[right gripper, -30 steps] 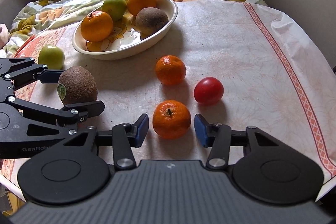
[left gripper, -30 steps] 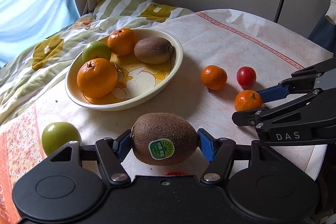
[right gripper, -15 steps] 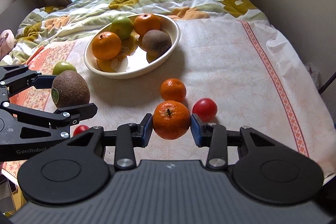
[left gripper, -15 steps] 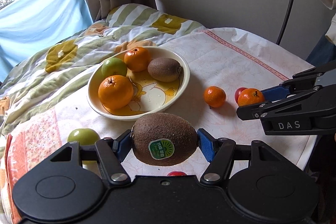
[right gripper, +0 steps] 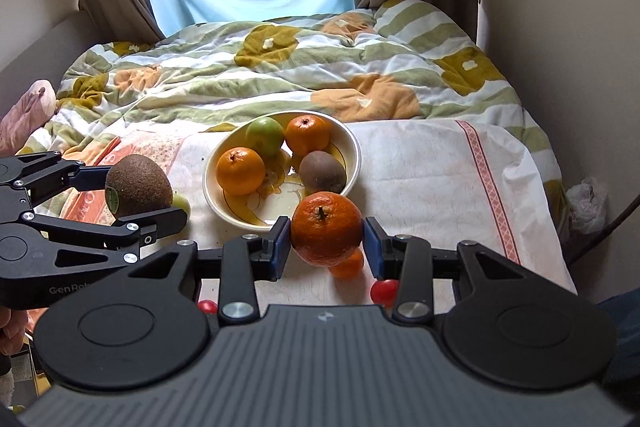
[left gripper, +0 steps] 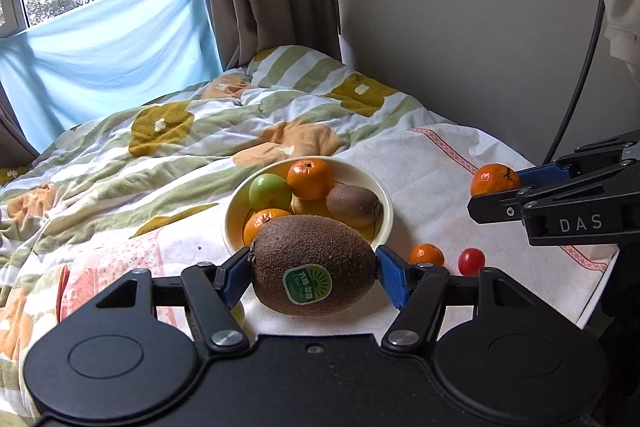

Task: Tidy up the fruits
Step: 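Carry both fruits into the white bowl and open both tools to release them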

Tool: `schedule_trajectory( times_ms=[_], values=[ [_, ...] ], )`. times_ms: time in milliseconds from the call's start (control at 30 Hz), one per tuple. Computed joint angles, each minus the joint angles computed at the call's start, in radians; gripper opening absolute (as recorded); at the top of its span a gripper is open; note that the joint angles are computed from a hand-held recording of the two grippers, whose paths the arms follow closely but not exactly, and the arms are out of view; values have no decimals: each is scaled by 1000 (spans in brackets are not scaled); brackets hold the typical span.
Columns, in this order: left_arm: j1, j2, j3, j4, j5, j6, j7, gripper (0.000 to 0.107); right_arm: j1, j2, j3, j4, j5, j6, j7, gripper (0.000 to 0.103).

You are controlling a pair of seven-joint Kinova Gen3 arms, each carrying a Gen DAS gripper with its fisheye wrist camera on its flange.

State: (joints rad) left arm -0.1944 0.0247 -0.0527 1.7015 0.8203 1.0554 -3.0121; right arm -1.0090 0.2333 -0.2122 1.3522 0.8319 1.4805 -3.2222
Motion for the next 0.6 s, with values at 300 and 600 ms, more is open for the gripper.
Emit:
schedule_trajectory(
  times_ms=[300,600],
  values=[
    [83,35,61,-36,-75,-155,198,70,160,-61,20,78,-43,-224,175,54],
    [195,134,140,-101,-266,-309,433,70,378,-85,64,147,-175,-491,422,54]
  ],
)
